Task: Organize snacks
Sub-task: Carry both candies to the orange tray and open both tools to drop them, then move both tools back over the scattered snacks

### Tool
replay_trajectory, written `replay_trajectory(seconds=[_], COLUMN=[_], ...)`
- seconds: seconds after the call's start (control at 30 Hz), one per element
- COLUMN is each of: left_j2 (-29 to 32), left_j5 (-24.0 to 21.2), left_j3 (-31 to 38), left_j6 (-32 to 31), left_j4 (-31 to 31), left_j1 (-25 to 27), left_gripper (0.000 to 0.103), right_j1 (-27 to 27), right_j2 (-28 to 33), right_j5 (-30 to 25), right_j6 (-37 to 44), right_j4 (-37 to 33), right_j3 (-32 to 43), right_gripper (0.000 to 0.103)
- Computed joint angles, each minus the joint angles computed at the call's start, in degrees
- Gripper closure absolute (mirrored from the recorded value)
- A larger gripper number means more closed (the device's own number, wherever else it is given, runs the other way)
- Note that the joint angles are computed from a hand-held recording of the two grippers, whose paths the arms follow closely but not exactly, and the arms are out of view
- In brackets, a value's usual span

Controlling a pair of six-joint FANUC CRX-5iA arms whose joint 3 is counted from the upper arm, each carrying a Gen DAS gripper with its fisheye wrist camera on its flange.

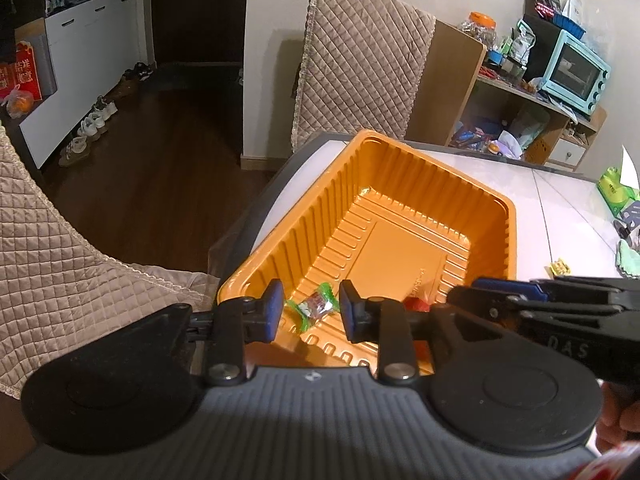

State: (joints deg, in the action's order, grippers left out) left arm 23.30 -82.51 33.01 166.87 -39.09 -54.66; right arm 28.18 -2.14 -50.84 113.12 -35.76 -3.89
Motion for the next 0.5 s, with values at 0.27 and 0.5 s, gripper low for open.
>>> replay_trajectory(seconds=[0.27,0.5], left_j2=[0.25,2.24], left_j5=[-3.24,-5.71], left_j3=[1.42,4.86], left_j6=[2.16,3.07], left_j4=[-0.43,-0.05], left_j1=[-2.18,-4.52], left_gripper=[0.069,0.069], right_j1=[-0.64,-3.81], right_j2=[-1.58,-5.00], right_j5=[0.40,-2.00], right_j6=[0.67,1.14], right_j4=[-1.76,-2.81], right_j3=[-0.84,-2.84], right_gripper=[0.056,0.052])
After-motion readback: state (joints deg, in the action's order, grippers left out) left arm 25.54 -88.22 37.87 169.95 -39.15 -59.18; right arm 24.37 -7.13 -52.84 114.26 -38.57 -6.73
